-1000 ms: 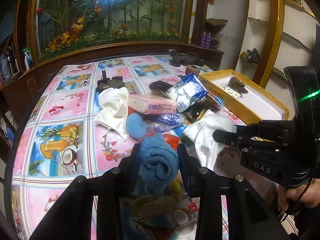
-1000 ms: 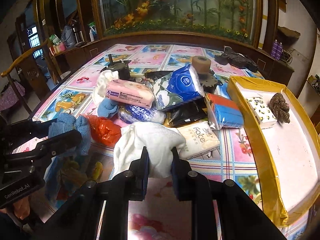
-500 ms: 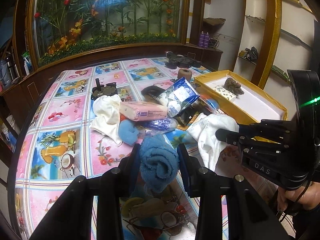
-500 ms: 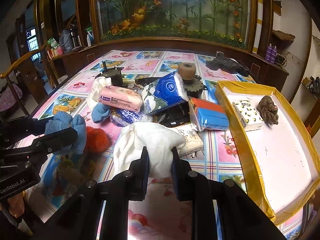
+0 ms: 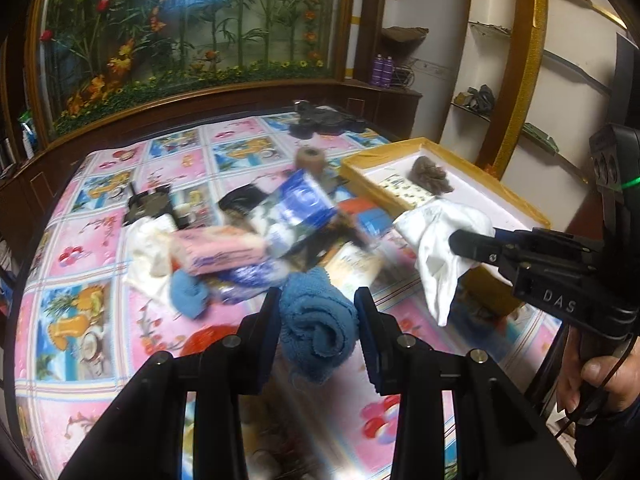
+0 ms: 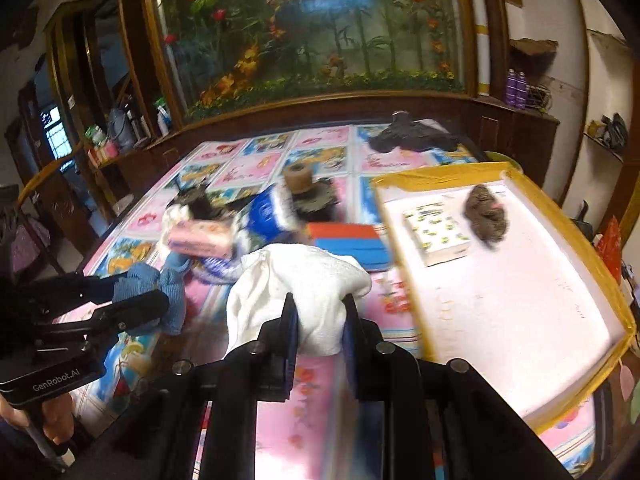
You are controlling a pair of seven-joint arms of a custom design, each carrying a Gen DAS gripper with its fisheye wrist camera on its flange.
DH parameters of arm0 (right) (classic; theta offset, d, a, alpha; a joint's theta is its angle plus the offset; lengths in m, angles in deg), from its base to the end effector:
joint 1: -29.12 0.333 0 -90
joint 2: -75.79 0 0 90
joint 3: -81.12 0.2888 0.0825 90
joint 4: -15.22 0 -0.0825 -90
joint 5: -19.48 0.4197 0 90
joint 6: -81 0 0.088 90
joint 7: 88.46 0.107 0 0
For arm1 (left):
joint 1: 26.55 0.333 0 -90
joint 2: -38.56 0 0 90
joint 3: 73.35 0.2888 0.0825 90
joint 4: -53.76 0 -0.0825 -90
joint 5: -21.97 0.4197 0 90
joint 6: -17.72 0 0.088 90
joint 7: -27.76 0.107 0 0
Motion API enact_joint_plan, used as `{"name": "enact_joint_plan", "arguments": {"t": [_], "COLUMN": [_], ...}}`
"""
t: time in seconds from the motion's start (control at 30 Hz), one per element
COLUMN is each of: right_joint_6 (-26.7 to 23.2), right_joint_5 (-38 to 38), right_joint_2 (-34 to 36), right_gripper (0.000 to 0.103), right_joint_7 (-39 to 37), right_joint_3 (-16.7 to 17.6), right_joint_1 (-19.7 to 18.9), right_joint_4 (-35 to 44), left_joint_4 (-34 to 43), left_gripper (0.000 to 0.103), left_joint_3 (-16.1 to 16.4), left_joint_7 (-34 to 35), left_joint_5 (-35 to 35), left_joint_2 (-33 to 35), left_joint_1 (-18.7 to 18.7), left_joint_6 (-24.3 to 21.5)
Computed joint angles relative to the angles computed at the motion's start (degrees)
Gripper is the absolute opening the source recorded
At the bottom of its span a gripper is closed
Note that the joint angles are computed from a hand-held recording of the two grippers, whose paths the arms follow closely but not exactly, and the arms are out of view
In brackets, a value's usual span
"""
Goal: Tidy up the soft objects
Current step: 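Carry the towel and cloth into the white box and release both, then move both grippers back to the pile, left gripper toward the red bag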
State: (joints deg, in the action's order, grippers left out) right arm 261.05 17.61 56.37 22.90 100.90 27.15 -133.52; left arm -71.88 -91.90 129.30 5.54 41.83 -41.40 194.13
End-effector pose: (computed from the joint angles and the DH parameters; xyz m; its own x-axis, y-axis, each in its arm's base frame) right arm 0.4741 0.1562 0.4209 0.0717 -0.9866 -0.1467 -0.6566 0.0640 -0.7515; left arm 0.5255 -0.3170 0.4086 -0.5106 -0.8548 0.0927 -0.6137 0.2868 -0.7357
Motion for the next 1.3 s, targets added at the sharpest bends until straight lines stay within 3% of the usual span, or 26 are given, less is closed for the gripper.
{"name": "enact_joint_plan", "arguments": {"t": [0.2,0.27,0.4,0.63,0.77,0.8,0.93,1.03,1.1,1.17,1.3], "right_joint_6": [-2.0,-3.6,-5.3,-7.5,-8.2,-8.1,-7.8,-7.6,-7.1,-6.2,-4.3], "right_joint_5": [-0.5,-1.5,-3.1,-6.0,-7.0,-7.0,-7.3,-6.6,-7.5,-9.4,-11.0], "right_joint_2": [-6.0,-7.3,-7.7,-5.0,-2.4,-1.5,0.7,1.5,1.0,0.0,-4.0], "right_gripper": [0.021,0.021,0.021,0.021,0.022,0.022,0.023,0.037,0.059,0.071,0.072], "right_joint_7": [1.4,2.7,4.6,6.8,6.7,6.5,5.9,5.1,6.2,8.8,12.4], "right_joint_3": [-0.6,0.5,-0.6,-3.8,-6.4,-7.2,-9.2,-10.9,-10.1,-7.9,-4.4], "right_joint_1": [-6.0,-9.5,-12.6,-14.6,-13.2,-12.5,-10.5,-9.0,-9.7,-12.1,-15.2], "right_joint_4": [-2.8,-3.2,-3.9,-3.6,-2.8,-2.3,-1.1,-0.3,-0.6,-1.0,-3.1], "left_joint_4": [11.2,15.3,23.7,40.1,45.4,46.2,45.4,43.0,42.3,41.4,37.1], "left_gripper": [0.035,0.035,0.035,0.035,0.036,0.038,0.072,0.076,0.079,0.080,0.080], "left_joint_3": [-3.2,-3.2,-5.5,-3.5,-3.5,-3.8,-2.9,-2.7,-4.8,-5.4,-7.3], "left_joint_7": [1.0,-1.6,-2.8,-10.6,-12.7,-12.5,-14.1,-15.4,-14.0,-14.0,-12.4], "left_joint_5": [-0.1,2.8,4.7,13.7,15.1,15.0,16.3,17.9,16.8,16.1,14.0], "left_joint_2": [7.1,10.1,16.1,29.2,34.0,34.8,34.9,33.6,33.2,32.5,29.3], "left_joint_1": [-0.3,-1.8,-2.6,-9.5,-10.3,-10.1,-10.5,-10.1,-8.1,-7.3,-4.7], "left_joint_6": [-6.7,-8.5,-12.7,-20.4,-23.4,-24.0,-21.0,-17.1,-17.3,-16.9,-15.6]}}
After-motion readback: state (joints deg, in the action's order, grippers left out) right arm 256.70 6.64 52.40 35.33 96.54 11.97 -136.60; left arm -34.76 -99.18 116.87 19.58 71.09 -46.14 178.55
